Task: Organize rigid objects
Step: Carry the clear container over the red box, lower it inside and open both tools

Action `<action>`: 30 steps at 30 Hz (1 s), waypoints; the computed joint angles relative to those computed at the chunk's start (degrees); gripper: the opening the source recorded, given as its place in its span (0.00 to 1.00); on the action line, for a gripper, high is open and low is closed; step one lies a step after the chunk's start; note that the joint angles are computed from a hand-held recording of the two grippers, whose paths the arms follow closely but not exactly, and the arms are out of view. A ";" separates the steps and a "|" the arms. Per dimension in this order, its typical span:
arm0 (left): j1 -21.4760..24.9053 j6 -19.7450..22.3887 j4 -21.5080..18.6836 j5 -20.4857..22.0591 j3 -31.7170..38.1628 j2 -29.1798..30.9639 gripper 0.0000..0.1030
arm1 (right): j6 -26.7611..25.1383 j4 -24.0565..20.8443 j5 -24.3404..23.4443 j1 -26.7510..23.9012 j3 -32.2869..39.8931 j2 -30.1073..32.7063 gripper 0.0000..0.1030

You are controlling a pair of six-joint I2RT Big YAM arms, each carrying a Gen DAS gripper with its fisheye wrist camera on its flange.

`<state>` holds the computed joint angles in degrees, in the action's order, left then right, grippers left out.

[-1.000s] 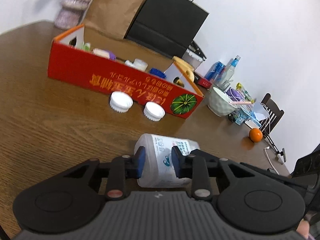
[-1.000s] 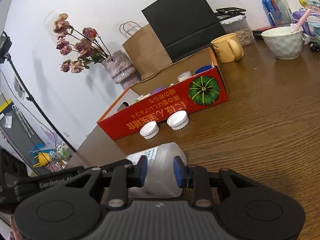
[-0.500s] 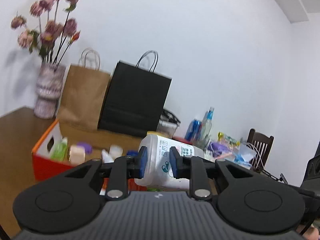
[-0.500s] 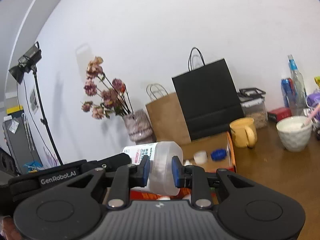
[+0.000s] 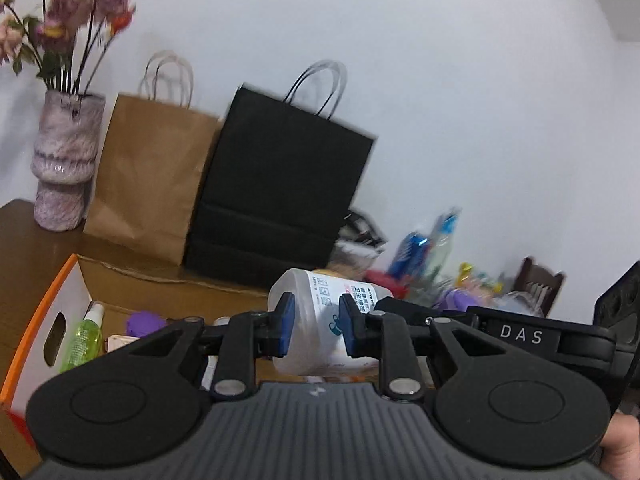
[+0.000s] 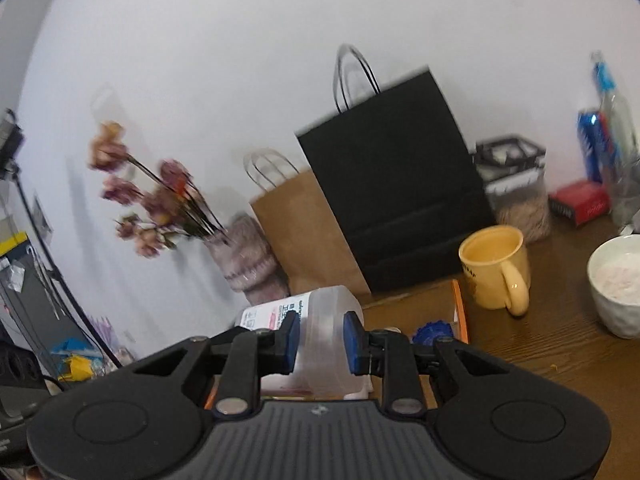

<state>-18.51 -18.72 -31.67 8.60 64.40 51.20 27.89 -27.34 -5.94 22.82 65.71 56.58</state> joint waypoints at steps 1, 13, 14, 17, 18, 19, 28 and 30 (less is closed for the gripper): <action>0.35 0.08 -1.16 0.14 1.40 2.11 0.24 | -0.18 -0.96 -0.57 -0.76 1.33 1.99 0.23; 3.69 1.08 -17.88 3.19 14.13 20.52 0.23 | -4.52 -17.63 -4.75 -4.48 15.21 20.52 0.23; 3.67 0.95 -18.83 3.01 14.52 21.20 0.23 | -5.09 -18.58 -4.25 -4.16 15.66 21.26 0.23; 3.17 1.54 -19.93 1.70 14.85 22.29 0.23 | -8.43 -19.92 0.12 -2.48 16.62 22.53 0.23; 2.81 1.57 -20.84 0.81 15.37 22.84 0.22 | -9.08 -20.22 1.35 -1.95 16.85 22.73 0.22; 2.64 1.75 -21.31 0.09 15.53 23.18 0.22 | -9.38 -20.25 2.04 -1.72 16.94 22.87 0.21; 1.04 2.97 -22.67 -6.72 16.37 21.21 0.22 | -10.94 -21.33 3.59 -0.97 17.61 21.06 0.22; 1.07 3.64 -23.92 -7.36 16.92 19.40 0.23 | -12.19 -21.57 5.24 0.02 17.98 19.03 0.22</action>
<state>-17.44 -15.08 -55.59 1.23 81.32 70.59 15.70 -48.91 -0.70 22.84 83.69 75.61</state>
